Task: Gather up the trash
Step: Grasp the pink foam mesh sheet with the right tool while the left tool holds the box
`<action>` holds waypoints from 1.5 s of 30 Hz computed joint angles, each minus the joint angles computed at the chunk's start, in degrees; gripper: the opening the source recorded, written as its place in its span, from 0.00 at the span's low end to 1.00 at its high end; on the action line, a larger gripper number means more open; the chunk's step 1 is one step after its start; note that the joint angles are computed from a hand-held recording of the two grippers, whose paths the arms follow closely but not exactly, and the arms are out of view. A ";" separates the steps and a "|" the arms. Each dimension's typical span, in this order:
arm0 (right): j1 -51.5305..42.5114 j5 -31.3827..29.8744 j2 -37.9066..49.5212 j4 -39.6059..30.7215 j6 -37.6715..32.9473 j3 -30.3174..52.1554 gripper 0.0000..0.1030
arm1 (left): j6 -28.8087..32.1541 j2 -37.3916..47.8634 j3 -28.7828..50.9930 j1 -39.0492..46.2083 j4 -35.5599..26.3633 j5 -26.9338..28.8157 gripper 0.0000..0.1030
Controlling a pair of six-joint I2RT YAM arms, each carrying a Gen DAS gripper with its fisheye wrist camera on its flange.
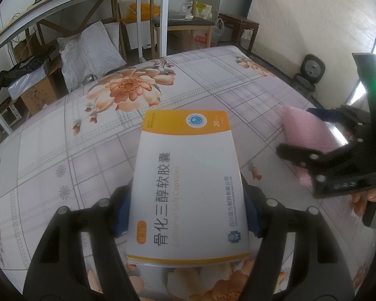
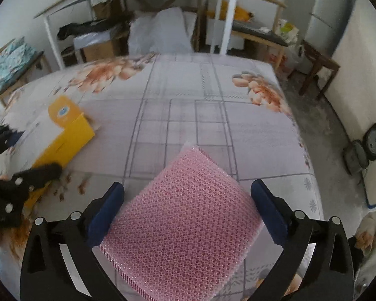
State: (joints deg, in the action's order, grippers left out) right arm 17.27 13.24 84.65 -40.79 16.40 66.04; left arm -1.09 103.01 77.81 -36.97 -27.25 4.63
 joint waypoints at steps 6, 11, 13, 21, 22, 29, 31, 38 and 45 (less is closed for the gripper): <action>-3.90 -8.23 -5.18 -3.91 -6.14 -1.81 0.95 | 0.02 0.05 0.02 0.04 0.02 0.09 0.65; -6.21 -9.16 -11.27 -5.71 -4.55 -5.62 0.95 | 0.23 0.13 0.12 -0.02 -0.09 -0.25 0.65; -7.04 -9.73 -13.52 -5.35 -4.14 -6.93 0.95 | 0.09 0.08 0.05 0.08 0.01 0.05 0.65; -7.41 -11.23 -21.09 -5.59 -2.05 -9.44 0.95 | -0.18 0.03 -0.11 0.12 0.21 0.48 0.65; -8.10 -11.90 -21.18 -6.30 -1.62 -9.36 0.95 | -0.27 -0.03 -0.21 0.18 0.30 0.72 0.65; -10.38 -13.08 -20.51 -8.51 11.63 -11.48 0.95 | -0.65 -0.35 -0.67 1.25 0.90 3.39 0.65; -7.70 -10.76 -19.84 -7.78 15.80 -11.96 0.95 | -0.82 -0.43 -0.84 1.73 1.15 4.55 0.65; 4.77 5.98 -12.25 -9.43 23.37 -9.27 0.95 | -1.40 -0.39 -1.04 2.38 1.73 6.50 0.65; 4.32 6.62 -13.62 -7.21 19.76 -10.31 0.75 | -1.29 -0.34 -0.96 2.64 1.70 6.87 0.65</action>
State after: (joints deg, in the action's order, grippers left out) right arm 21.58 19.86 71.03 -48.00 36.16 55.73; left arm -2.38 102.67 76.84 -34.33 -25.55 11.50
